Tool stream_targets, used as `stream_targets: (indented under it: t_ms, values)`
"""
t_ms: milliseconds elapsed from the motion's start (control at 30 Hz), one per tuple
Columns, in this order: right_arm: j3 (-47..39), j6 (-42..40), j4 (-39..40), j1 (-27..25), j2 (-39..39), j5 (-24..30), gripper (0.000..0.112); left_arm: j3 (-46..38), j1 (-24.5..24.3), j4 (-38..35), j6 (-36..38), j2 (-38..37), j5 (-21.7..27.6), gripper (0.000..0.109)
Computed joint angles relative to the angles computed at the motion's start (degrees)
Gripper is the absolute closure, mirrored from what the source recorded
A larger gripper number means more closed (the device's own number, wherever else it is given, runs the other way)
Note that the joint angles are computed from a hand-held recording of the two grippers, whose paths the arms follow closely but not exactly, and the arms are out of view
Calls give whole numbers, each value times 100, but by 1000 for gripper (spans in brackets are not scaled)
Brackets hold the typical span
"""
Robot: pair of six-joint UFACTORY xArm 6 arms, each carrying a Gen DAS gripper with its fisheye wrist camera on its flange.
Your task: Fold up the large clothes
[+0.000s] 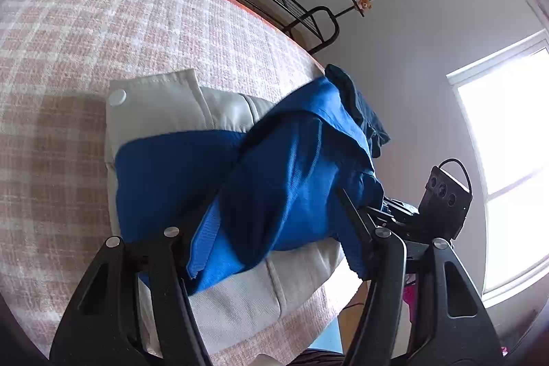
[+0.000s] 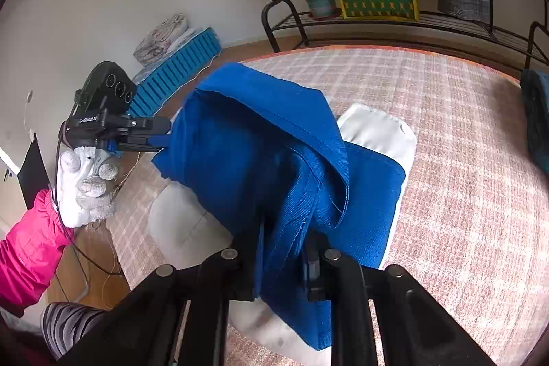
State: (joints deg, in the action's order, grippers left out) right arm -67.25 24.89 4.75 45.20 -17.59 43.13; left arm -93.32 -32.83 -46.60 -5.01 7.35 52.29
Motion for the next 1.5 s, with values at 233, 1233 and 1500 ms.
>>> stream_targets:
  t_ms: [233,1233,1500]
  values:
    - [-258,217,-1603,1133,-402,993,108,1100,-509,981,-148,-1232,187,44]
    - [1728,2201,-603,244,-1921,190,53,2743,-491,2814,-1650,-2653,-728,44]
    - [1631,1973,-57,-43,-1468,-452,110,2535,-29,2260,-1950,-2209,-856,44]
